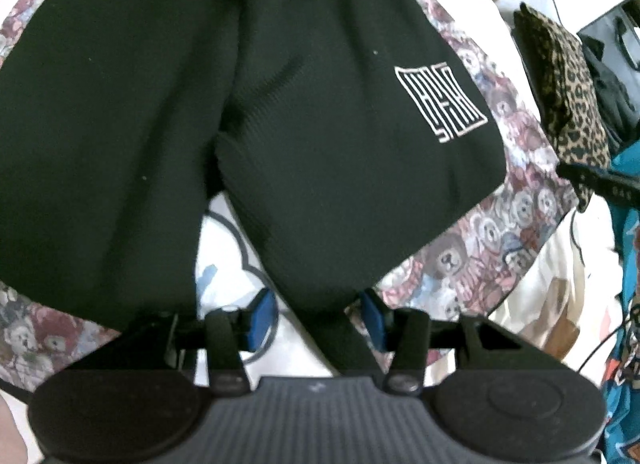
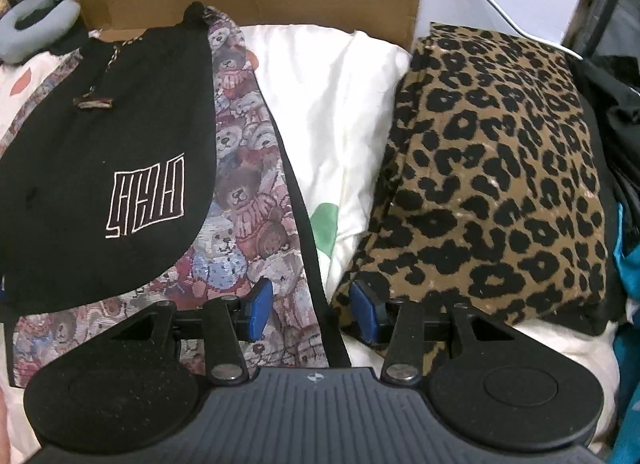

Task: Fold clothes
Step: 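Move both grippers along the black pants toward the leg hems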

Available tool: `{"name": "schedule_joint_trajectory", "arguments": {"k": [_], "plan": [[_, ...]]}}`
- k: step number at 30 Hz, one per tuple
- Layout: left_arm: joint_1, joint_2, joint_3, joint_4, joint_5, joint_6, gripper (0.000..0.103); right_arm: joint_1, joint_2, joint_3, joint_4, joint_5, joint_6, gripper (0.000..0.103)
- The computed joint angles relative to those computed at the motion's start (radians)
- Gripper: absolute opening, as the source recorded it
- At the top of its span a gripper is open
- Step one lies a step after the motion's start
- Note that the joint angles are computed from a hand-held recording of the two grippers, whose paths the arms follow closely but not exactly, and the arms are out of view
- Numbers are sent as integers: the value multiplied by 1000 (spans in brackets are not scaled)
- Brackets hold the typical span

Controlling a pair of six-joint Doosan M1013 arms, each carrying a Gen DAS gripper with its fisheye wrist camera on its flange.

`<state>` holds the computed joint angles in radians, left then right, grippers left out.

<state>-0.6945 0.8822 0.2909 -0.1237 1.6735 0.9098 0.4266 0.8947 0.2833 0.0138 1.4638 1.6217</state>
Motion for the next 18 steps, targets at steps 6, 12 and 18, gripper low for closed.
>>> {"name": "schedule_joint_trajectory", "arguments": {"k": [6,12,18], "plan": [[1,1,-3,-33,24,-10,50,-8,57,-85,37,48,-5,50],[10,-20,40,-100,22,-38,50,-21,38,-52,83,76,24,46],[17,-51,108,-131,-19,-74,49,-29,45,-77,122,110,47,32]]}}
